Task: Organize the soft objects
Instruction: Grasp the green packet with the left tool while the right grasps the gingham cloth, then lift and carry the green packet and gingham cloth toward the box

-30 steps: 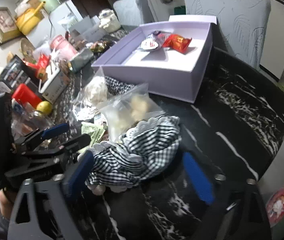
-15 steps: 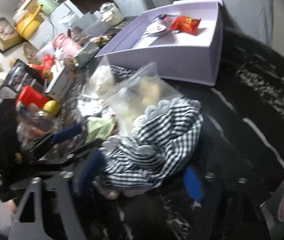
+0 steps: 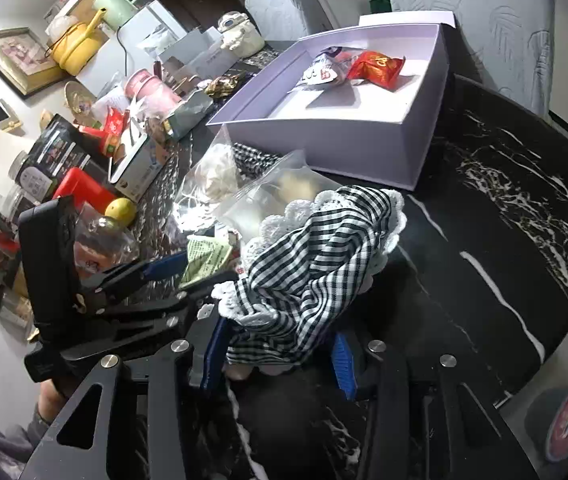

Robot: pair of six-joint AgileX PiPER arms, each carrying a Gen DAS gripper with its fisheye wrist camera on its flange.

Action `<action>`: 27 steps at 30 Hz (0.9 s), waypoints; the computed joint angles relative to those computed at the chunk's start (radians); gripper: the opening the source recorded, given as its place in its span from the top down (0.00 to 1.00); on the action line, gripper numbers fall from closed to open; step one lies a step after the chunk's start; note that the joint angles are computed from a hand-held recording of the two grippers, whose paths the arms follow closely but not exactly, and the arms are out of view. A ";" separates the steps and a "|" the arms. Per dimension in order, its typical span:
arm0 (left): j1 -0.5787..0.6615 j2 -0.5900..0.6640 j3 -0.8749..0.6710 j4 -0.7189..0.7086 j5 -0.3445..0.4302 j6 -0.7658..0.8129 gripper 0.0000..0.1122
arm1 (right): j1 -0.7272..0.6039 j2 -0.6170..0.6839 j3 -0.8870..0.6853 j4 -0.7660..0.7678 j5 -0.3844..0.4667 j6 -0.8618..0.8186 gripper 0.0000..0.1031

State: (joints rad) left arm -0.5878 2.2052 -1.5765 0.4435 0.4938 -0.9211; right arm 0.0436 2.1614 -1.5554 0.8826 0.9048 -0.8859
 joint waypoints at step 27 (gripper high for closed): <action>-0.012 -0.052 0.106 0.054 -0.097 -0.120 0.67 | 0.000 0.094 -0.075 0.076 0.025 0.059 0.54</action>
State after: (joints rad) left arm -0.5993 2.1535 -1.4709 0.4972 0.3969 -1.0406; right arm 0.0437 2.2553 -1.6303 0.9582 0.9295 -0.8267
